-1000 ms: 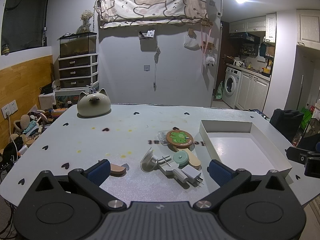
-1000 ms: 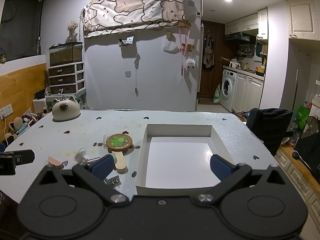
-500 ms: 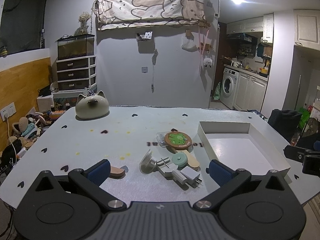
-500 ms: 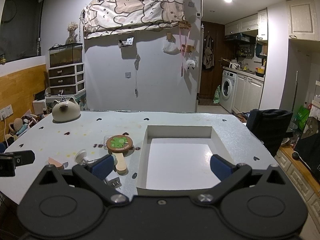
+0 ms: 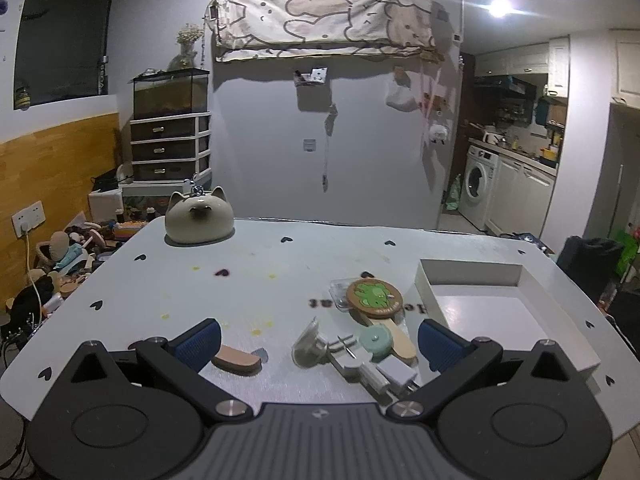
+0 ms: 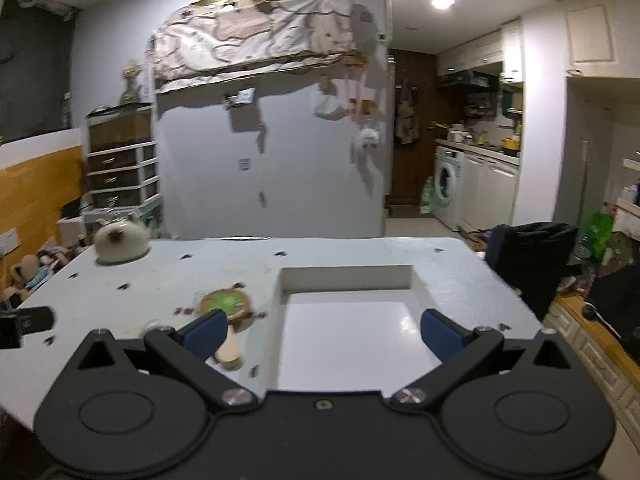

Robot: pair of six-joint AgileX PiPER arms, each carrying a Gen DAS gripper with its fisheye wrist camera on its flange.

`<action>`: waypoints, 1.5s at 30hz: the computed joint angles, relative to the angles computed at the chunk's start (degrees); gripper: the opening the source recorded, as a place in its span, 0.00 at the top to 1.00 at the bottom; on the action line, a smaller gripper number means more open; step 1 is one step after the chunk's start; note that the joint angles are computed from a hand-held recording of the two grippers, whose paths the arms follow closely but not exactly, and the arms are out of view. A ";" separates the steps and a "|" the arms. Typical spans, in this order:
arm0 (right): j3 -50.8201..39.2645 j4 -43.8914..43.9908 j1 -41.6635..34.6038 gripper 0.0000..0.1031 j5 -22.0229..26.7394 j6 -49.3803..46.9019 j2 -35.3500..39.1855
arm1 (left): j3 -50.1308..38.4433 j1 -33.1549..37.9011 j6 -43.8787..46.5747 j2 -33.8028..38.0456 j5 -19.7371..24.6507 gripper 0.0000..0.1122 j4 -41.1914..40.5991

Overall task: Organize rigid objects
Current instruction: 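Move the left tool to the tan wooden wedge and grasp it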

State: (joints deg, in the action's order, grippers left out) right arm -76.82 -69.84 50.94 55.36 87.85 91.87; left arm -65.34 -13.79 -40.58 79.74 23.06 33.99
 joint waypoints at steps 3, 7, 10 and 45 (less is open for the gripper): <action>0.67 -1.00 -3.51 0.00 -1.44 0.62 -0.29 | -2.66 -0.85 -4.24 2.87 1.29 0.08 3.86; 0.95 -2.48 -9.78 0.00 -5.51 -0.25 -0.01 | -7.43 -1.82 -8.96 7.33 4.28 0.08 7.87; 0.12 -2.15 -15.54 0.00 -10.07 -1.84 1.00 | -12.72 -2.17 -12.30 11.68 7.47 0.08 10.21; -24.66 71.70 -48.75 0.97 -14.53 -79.93 29.58 | -40.02 -2.99 -30.46 37.27 35.71 0.08 6.89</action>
State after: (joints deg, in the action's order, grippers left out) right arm -101.48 1.87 2.18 40.83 7.92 121.45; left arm -105.36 -16.78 -71.04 117.01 58.77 40.88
